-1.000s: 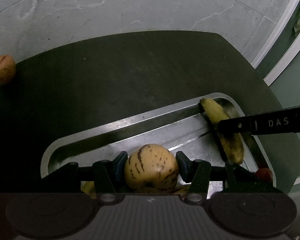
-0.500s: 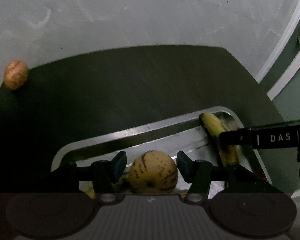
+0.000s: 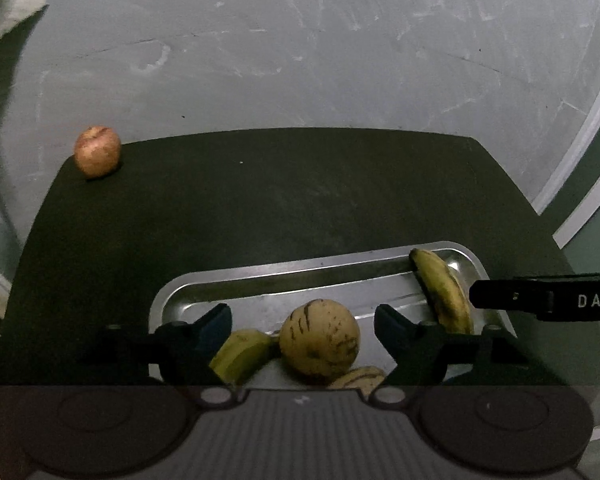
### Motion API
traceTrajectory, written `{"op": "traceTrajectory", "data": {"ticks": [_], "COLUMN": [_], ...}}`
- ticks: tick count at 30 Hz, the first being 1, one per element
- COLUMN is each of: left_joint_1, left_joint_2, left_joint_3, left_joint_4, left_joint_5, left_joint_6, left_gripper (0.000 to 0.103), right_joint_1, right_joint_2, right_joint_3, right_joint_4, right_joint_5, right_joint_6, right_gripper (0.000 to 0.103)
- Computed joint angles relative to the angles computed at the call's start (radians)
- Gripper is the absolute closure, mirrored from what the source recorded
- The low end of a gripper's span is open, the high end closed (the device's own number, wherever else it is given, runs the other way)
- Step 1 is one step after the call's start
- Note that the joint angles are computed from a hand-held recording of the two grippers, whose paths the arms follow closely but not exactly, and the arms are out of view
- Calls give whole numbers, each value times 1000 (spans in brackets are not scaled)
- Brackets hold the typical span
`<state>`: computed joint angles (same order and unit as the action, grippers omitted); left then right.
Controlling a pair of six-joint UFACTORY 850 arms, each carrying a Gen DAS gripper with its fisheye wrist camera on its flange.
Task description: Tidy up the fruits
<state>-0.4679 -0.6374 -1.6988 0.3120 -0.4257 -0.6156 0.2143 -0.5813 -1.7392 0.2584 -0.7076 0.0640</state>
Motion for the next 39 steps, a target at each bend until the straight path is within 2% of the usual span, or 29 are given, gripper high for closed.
{"op": "traceTrajectory", "data": {"ticks": [7, 13, 21, 30, 39], "left_joint_1": [-16, -28, -54, -94, -128], "left_joint_2": [74, 133, 204, 250, 303], "left_joint_3": [97, 173, 267, 325, 387], "left_joint_4": [192, 365, 586, 717, 778], "left_joint_5": [22, 26, 6, -57, -120], "left_joint_6": [-258, -481, -759, -940, -1055], "left_gripper": [9, 2, 1, 1, 1], "right_joint_1": [14, 22, 26, 28, 54], "right_joint_2": [57, 94, 144, 192, 265], "right_joint_3": [65, 106, 160, 215, 296], "right_joint_4": [-2, 13, 24, 24, -65], "right_joint_5": [56, 88, 126, 171, 248], "right_joint_6": [-24, -61, -96, -106, -29], "right_gripper": [9, 4, 1, 1, 1]}}
